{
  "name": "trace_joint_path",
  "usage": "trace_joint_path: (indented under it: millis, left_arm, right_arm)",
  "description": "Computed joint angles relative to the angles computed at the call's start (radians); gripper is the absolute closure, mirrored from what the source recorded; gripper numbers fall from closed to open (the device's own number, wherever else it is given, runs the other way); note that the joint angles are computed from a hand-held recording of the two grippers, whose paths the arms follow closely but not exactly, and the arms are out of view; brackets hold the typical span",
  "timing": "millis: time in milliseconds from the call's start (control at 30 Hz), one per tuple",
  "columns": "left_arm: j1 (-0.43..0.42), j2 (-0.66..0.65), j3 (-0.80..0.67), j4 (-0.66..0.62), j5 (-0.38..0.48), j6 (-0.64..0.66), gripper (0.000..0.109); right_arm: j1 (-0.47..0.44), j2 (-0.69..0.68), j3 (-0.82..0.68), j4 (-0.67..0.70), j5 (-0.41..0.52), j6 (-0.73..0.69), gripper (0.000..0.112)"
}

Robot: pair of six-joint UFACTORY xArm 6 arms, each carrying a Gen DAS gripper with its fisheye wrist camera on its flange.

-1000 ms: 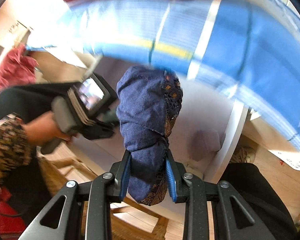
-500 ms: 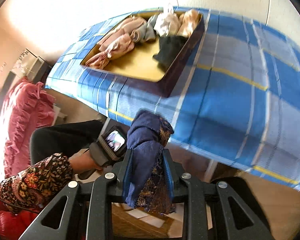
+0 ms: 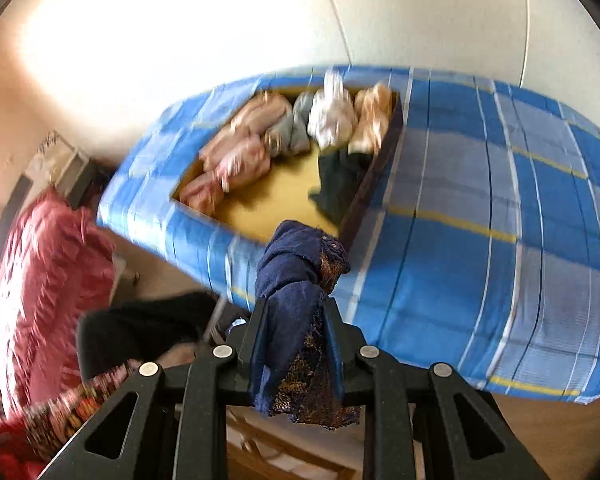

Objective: Organize soft objects
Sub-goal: 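Lower the navy lace item into the tray and open the right gripper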

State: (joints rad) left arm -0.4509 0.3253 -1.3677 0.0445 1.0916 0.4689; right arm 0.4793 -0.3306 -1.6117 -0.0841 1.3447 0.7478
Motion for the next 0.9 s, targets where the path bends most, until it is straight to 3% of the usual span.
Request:
trace_joint_path:
  millis: [200,433,533,667,900]
  left_arm:
    - [-0.008,0.005,-0.022,0.002,0.02,-0.001,0.07]
    - [-0.01,0.007,-0.03,0.003,0.026,-0.001,0.07]
    - [-0.011,0.006,-0.027,0.004,0.025,-0.002,0.07]
    - [-0.014,0.016,-0.043,0.004,0.031,-0.006,0.07]
    - [-0.017,0.008,-0.032,0.005,0.025,-0.008,0.07]
  right_arm:
    - [-0.039,0.186,-0.205,-0.104,-0.016,0.011,0.087]
    - [-0.089,0.404,-0.382,-0.131,-0.035,0.047,0.087]
    - [-0.099,0.469,-0.411,-0.147,-0.057,0.069,0.087]
    - [-0.075,0.573,-0.502,-0.209,0.012,0.04,0.087]
    - [-0.064,0.626,-0.508,-0.204,0.028,-0.025,0.087]
